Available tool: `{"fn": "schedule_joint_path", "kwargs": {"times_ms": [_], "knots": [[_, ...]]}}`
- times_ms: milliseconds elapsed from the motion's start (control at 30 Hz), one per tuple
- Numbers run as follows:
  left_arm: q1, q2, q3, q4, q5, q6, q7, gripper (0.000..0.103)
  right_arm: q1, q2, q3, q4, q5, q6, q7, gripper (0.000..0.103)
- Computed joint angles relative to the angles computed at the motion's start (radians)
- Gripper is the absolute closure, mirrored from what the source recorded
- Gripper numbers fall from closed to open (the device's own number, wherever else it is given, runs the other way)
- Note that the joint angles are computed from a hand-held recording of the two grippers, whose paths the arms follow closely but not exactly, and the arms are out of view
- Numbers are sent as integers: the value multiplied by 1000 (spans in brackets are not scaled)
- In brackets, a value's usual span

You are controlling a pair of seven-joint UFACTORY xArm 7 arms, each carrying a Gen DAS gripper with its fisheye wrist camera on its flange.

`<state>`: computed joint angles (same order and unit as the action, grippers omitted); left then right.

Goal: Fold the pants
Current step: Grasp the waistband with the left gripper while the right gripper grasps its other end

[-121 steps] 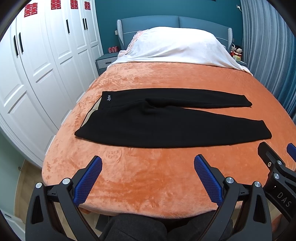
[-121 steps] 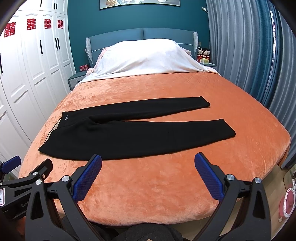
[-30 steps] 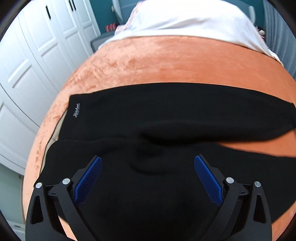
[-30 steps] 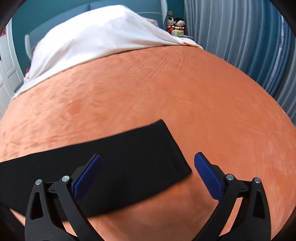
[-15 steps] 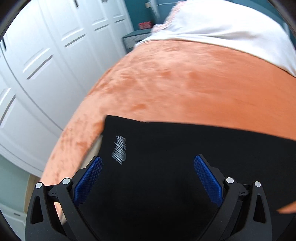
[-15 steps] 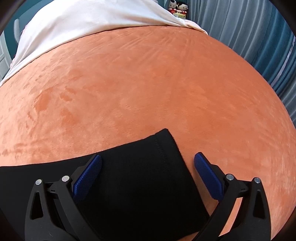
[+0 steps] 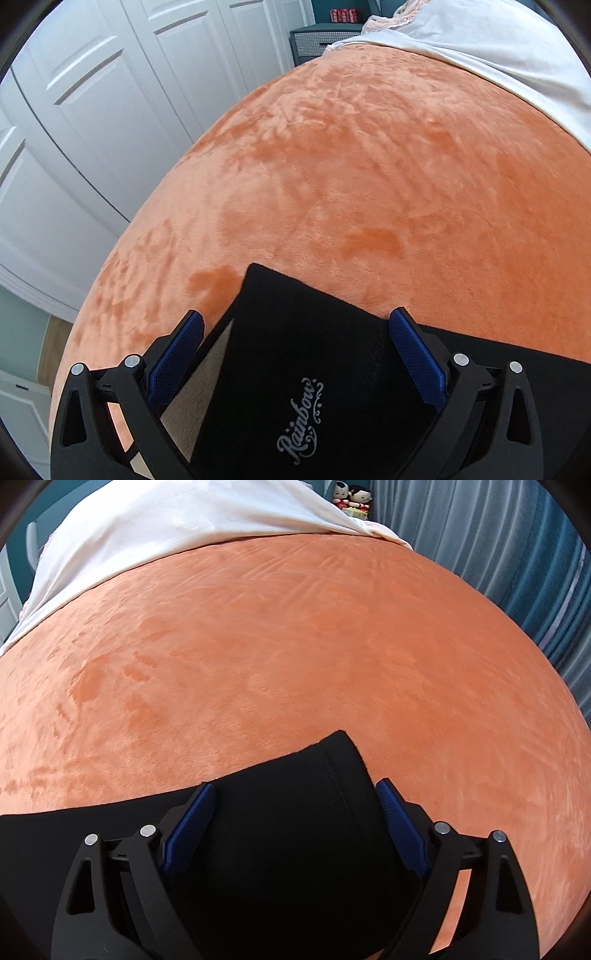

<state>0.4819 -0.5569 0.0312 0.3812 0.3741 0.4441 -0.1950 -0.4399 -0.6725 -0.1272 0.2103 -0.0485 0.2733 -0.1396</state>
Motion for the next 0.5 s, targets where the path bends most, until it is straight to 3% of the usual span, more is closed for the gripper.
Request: {"fn": "schedule_joint_path", "kwargs": {"times_ms": [100, 300, 367, 400, 433, 467, 500], "knots": [[-1, 14, -8, -2, 12, -16, 6, 5, 1, -3, -4, -7, 9, -9, 6, 18], [-64, 59, 76, 46, -108, 29, 77, 8, -14, -17, 23, -15, 8, -5, 52, 19], [-87, 50, 99, 52, -153, 43, 117, 28, -11, -29, 22, -14, 4, 17, 55, 23], [-91, 43, 98, 50, -161, 45, 132, 35, -8, -38, 21, -14, 0, 28, 51, 35], [-67, 25, 68, 43, -131, 43, 118, 64, 6, -52, 12, -13, 0, 46, 38, 43], [-57, 17, 53, 46, -118, 59, 116, 75, 23, -69, -2, -12, 4, 69, 21, 59], [-80, 5, 80, 53, -146, 88, 151, 77, 33, -83, -2, -11, 6, 89, 15, 75]]}}
